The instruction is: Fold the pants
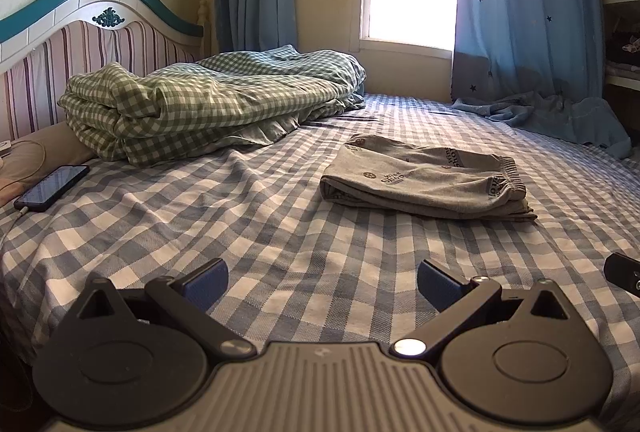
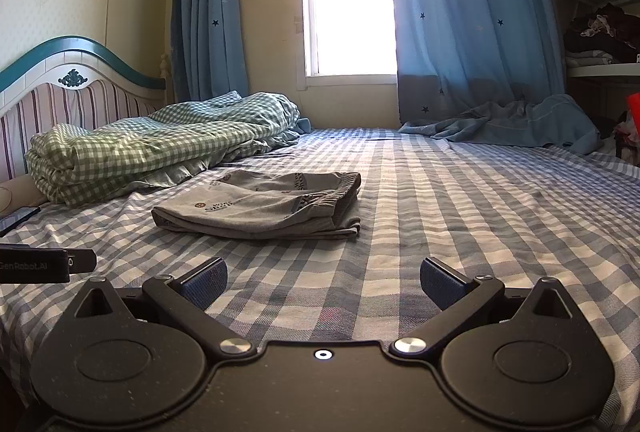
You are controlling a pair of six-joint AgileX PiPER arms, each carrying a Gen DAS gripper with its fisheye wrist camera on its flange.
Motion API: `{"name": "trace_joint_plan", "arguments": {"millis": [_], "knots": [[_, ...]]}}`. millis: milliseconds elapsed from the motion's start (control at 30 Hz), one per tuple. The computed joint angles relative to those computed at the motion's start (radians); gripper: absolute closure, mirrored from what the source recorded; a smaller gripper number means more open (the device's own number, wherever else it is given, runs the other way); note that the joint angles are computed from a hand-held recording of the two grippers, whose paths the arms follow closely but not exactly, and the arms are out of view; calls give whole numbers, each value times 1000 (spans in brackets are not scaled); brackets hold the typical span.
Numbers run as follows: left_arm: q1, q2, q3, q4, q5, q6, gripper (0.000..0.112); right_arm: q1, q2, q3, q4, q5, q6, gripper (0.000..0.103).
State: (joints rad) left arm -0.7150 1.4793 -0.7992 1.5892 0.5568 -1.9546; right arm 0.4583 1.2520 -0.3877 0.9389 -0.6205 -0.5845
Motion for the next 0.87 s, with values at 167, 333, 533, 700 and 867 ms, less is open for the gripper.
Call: {"name": "trace_joint_plan", "arguments": {"millis": [167, 333, 533, 700, 867], "knots": [[0, -1, 1, 0, -2, 10, 10, 3, 2, -2, 4, -2, -3, 1], [2, 0, -2, -9, -6, 18, 10, 3, 3, -2, 4, -2, -3, 1], [7, 2, -5, -25, -11, 32, 10, 3, 3, -3, 4, -1, -3, 1], [4, 6, -6, -21, -2, 32, 10, 2, 4, -1, 0, 0, 0, 1], [6, 9, -9, -25, -1, 38, 10, 6, 4, 3, 4, 0, -1, 1]]}}
